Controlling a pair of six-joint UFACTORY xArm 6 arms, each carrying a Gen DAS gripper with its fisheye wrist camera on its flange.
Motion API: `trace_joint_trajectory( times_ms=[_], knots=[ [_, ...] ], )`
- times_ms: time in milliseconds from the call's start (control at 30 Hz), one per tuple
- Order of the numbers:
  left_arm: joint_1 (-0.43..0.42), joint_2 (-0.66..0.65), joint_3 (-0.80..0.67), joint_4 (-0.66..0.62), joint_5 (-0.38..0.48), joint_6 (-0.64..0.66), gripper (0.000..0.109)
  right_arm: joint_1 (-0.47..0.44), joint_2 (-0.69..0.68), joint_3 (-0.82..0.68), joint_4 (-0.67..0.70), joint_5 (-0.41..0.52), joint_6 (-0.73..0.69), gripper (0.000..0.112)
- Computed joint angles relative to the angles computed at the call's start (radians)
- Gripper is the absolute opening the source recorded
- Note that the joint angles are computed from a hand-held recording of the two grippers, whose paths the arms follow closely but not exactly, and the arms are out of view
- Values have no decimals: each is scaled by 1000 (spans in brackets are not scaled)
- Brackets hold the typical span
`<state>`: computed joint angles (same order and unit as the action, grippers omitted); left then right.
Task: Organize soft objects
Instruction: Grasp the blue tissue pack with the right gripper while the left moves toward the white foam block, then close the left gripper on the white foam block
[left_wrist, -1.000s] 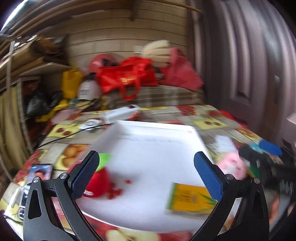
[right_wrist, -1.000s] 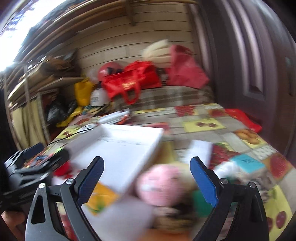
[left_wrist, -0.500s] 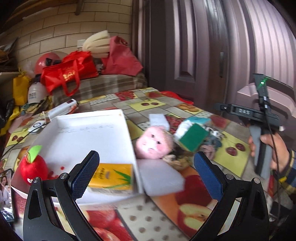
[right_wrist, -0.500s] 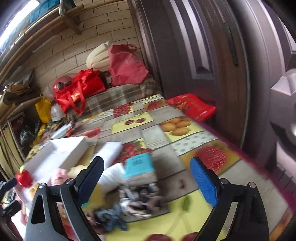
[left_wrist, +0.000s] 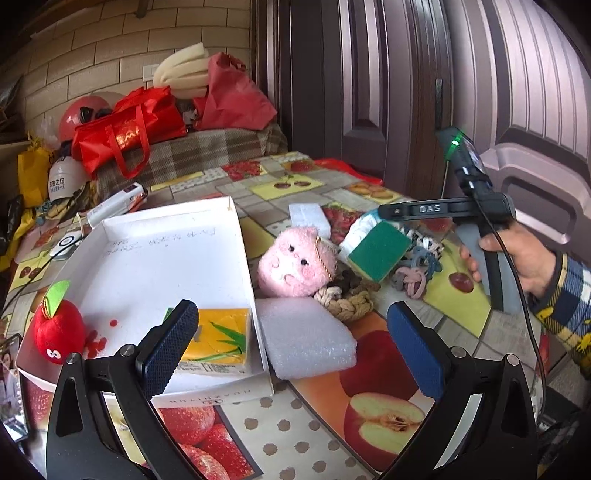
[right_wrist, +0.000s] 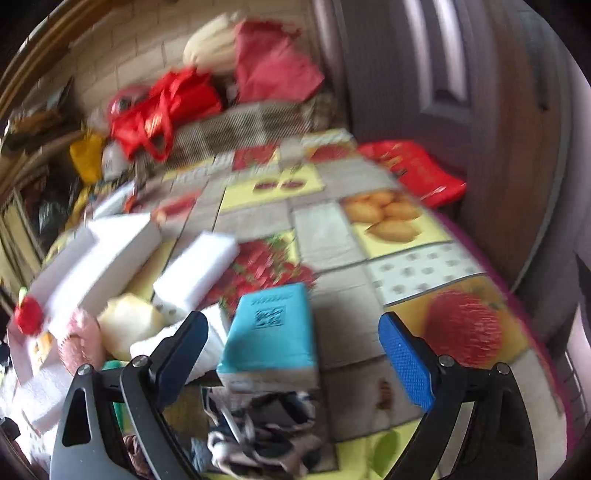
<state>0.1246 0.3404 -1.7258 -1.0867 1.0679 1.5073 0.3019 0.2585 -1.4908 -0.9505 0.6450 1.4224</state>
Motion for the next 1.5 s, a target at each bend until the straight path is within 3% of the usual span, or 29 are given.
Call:
trace_joint_trajectory(
  times_ms=[67, 133, 167, 300, 400, 467, 633, 700, 833, 900, 967, 1067, 1133, 1267, 1433, 1500],
  knots=[
    [-9, -5, 7, 28, -10, -5, 103, 9, 23, -31, 45, 35, -58, 86],
    [-12, -13, 16, 44, 4, 9, 103, 10, 10, -14, 35, 37, -41, 64],
    [-12, -16, 19, 51, 20, 16, 103, 8, 1, 0, 41, 30, -34, 61],
    [-4, -10, -7, 110, 157, 35, 102, -14, -46, 73, 55, -27, 31, 58],
    [12, 68, -147, 174, 389, -5, 102, -19, -65, 97, 36, -43, 71, 58],
    [25, 87, -181, 160, 446, -9, 102, -19, -66, 97, 26, -42, 89, 58],
    [24, 28, -80, 118, 241, -97, 102, -22, -70, 105, 26, -54, 96, 58],
    [16, 44, -104, 165, 239, -137, 102, -24, -71, 106, 35, -57, 90, 58],
    [-23, -47, 22, 208, 166, -13, 102, -23, -70, 105, 28, -57, 100, 58],
    [-57, -115, 125, 229, 65, 55, 102, -24, -68, 104, 30, -60, 100, 58],
    [-107, -164, 217, 273, -101, 67, 102, -24, -71, 107, 29, -61, 101, 58],
    [-137, -149, 224, 339, -179, 12, 102, -25, -71, 108, 28, -61, 104, 58],
    [-155, -98, 176, 456, -162, -93, 102, -25, -73, 110, 26, -62, 107, 58],
    [-151, -89, 154, 470, -121, -120, 102, -26, -74, 113, 28, -71, 114, 58],
    [-65, -89, 83, 370, 240, -31, 102, -25, -74, 112, 23, -73, 123, 58],
    [-50, -127, 126, 337, 223, -20, 102, -25, -76, 116, 19, -76, 133, 58]
  ],
)
